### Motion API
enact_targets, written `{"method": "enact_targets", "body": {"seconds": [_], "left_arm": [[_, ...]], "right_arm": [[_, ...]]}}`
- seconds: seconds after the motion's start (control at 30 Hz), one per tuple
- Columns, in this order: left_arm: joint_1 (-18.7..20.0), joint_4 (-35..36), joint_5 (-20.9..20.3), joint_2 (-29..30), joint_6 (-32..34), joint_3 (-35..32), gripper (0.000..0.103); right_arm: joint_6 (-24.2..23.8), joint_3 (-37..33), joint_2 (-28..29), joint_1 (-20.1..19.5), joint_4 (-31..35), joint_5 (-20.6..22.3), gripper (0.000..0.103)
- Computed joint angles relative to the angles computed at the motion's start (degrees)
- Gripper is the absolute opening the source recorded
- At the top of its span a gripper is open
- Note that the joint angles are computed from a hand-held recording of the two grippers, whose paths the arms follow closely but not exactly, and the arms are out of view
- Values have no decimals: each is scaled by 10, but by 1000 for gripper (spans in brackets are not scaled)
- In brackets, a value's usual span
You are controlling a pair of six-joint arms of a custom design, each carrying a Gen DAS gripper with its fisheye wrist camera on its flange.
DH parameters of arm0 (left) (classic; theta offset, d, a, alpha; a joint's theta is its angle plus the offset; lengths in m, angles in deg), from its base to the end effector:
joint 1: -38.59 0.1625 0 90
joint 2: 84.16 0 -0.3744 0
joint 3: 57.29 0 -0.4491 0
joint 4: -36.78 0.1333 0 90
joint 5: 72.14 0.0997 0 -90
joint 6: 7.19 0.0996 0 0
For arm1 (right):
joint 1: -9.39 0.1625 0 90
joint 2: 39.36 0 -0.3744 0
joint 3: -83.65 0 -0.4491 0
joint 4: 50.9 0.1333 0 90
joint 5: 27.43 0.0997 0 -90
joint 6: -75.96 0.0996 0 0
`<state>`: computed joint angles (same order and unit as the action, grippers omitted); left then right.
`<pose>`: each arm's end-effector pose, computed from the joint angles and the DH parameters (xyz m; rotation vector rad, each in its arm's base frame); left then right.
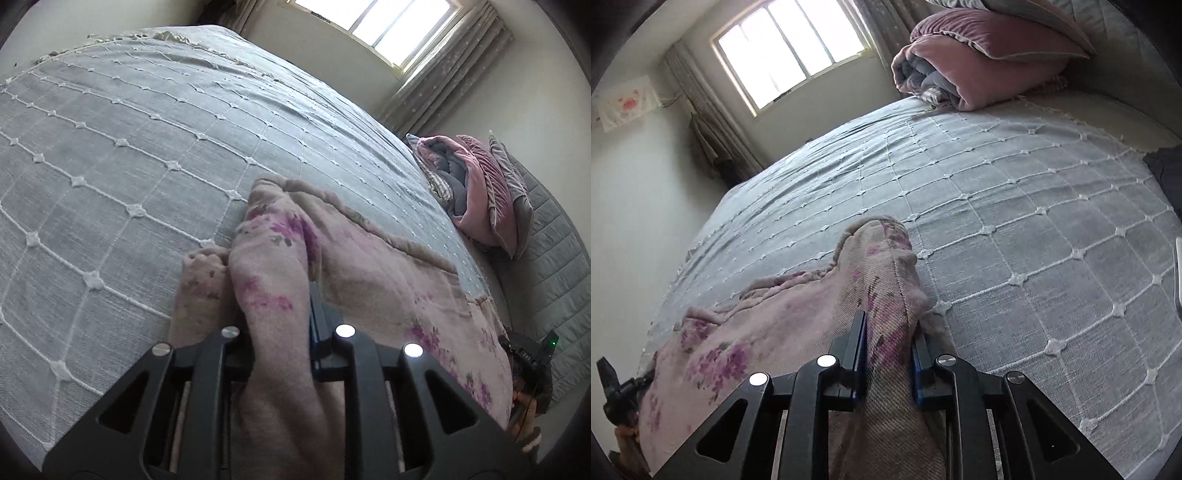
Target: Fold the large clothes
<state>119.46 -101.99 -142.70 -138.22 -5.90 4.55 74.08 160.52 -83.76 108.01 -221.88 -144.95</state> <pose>0.0371 -0.8178 0.3993 0.0724 2.6807 -1.0293 0.2030 -0.7567 0.1995 -0.0457 -2.4994 1.1534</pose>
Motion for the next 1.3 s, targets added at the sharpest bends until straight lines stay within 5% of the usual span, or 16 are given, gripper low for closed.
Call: {"method": "enact_targets", "body": {"seconds": [0.13, 0.2, 0.27, 0.3, 0.47, 0.63, 0.83, 0.97, 1.3], "left_arm": [[-18, 30, 56, -15, -6, 8, 45], [-26, 34, 78, -28, -7, 23, 66], [-33, 30, 92, -41, -2, 38, 87], [-38, 28, 104, -50, -1, 49, 89], [-47, 71, 123, -86, -37, 77, 91], [-51, 82, 120, -125, -82, 112, 91], [-32, 92, 48, -155, -132, 137, 93], [-7, 159, -15, -142, -163, 103, 93], [20, 176, -72, -114, -122, 76, 93]], "right_arm": [[28, 11, -22, 10, 28, -14, 38], [47, 26, -40, 15, 33, -10, 74], [51, 39, -52, 18, 13, 1, 82], [56, 45, -59, 20, 11, 5, 82], [97, 90, -108, 27, 24, 27, 84], [98, 120, -138, 41, 40, 4, 85], [140, 162, -165, 35, 44, 26, 87], [170, 175, -167, 22, 54, 41, 87], [234, 170, -149, -29, 108, 140, 87]]}}
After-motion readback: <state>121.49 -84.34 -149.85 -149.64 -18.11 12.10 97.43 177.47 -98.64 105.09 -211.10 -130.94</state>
